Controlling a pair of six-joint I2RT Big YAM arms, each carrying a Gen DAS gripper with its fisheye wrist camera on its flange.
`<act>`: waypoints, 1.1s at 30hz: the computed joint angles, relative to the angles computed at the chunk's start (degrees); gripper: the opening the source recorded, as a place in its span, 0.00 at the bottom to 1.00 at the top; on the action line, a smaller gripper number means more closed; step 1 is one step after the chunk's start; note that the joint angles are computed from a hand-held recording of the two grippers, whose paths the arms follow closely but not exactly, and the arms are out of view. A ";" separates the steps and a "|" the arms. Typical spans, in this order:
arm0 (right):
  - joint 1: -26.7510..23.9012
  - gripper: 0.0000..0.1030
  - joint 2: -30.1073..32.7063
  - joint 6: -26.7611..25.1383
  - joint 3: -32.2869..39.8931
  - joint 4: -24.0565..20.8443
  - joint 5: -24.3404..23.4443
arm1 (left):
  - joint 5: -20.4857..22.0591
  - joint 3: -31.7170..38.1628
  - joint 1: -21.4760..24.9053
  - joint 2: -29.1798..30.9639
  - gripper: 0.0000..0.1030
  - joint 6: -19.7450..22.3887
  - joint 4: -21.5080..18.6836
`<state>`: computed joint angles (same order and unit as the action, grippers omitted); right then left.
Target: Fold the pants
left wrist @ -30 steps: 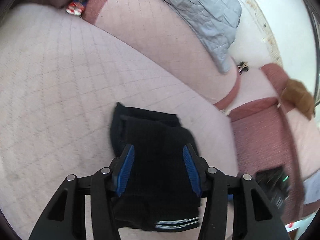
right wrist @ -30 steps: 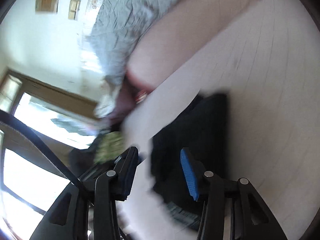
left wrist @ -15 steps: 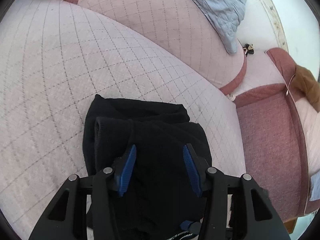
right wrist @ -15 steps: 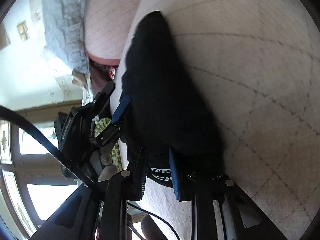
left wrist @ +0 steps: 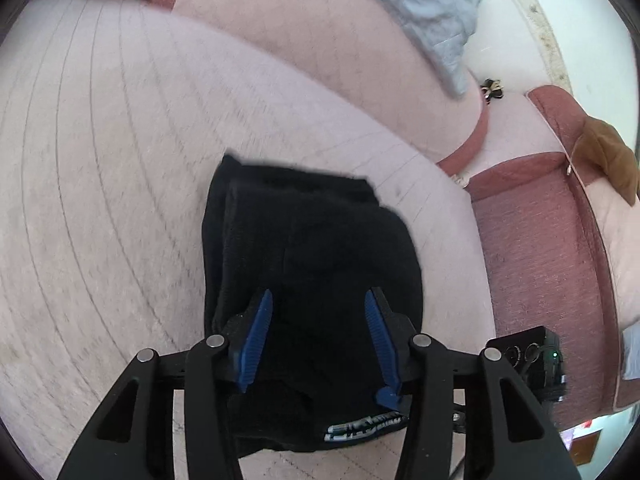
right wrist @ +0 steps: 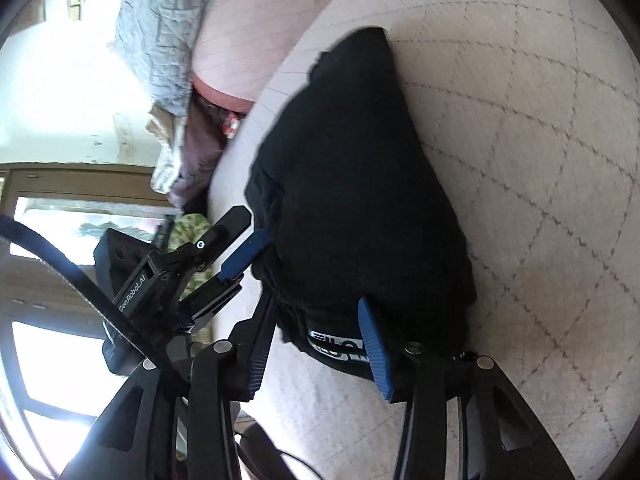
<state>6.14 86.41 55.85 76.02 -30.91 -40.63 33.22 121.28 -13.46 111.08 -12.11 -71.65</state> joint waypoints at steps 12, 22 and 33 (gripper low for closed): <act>-2.94 0.61 -2.41 0.04 -1.97 4.98 1.08 | -12.47 30.01 -2.21 19.37 0.58 -1.19 -13.60; -2.24 0.62 -2.46 -5.46 0.57 0.34 7.53 | -13.88 3.95 0.14 -0.60 0.59 1.65 -1.94; 7.10 0.66 -11.77 -10.94 -3.15 -7.96 24.03 | -17.34 -28.47 1.86 -28.01 0.62 5.36 8.30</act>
<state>13.24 74.64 44.91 72.87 -38.88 -16.59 15.88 92.81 -11.60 83.07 -6.75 -63.35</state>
